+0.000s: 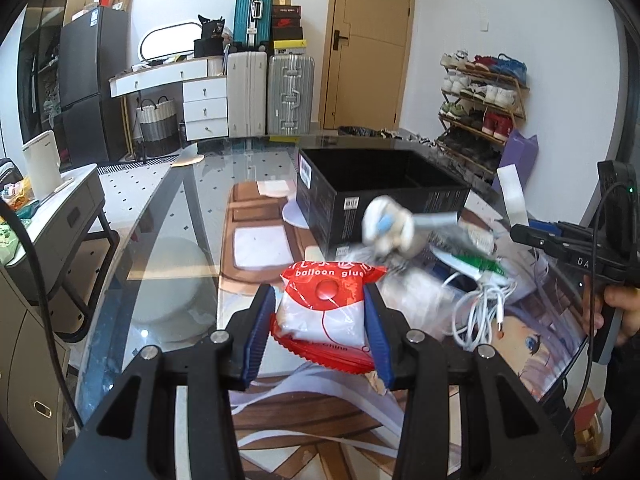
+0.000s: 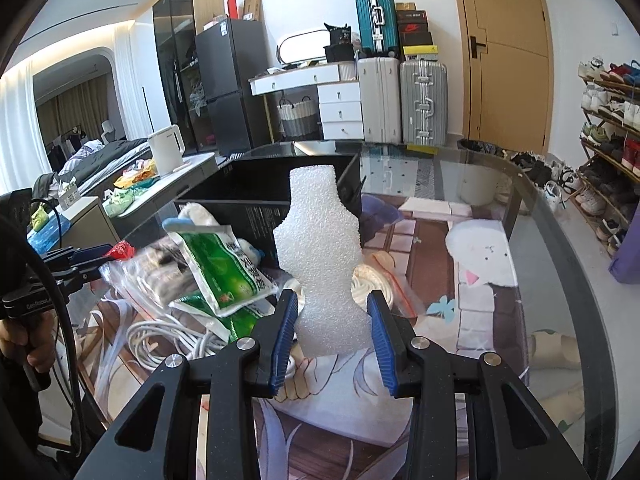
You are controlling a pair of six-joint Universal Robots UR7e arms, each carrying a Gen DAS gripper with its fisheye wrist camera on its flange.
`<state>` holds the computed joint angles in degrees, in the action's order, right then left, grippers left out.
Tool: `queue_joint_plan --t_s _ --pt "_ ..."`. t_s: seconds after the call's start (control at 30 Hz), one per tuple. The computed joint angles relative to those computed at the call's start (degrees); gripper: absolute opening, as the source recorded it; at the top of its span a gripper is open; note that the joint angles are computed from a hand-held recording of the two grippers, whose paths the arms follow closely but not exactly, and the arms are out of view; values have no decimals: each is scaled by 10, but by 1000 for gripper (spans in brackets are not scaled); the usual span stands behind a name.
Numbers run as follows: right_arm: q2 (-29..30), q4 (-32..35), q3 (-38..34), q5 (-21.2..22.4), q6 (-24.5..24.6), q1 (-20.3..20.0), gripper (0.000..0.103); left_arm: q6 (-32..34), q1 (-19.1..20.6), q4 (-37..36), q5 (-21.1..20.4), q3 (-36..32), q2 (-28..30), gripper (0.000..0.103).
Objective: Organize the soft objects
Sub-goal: 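Carry the foam with the right tool into the box while the left carries the red bag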
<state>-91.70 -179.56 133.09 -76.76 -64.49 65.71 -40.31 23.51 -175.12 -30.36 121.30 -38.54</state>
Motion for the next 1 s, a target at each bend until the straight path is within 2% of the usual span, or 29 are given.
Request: queue_joint_plan --t_s 0.43,1.0 --pt "-16 16 -2 2 2 21 37 64 7 -45 22 -41 14 43" --pt "-1 44 -33 -23 15 75 37 154 31 -81 17 -121 56 43"
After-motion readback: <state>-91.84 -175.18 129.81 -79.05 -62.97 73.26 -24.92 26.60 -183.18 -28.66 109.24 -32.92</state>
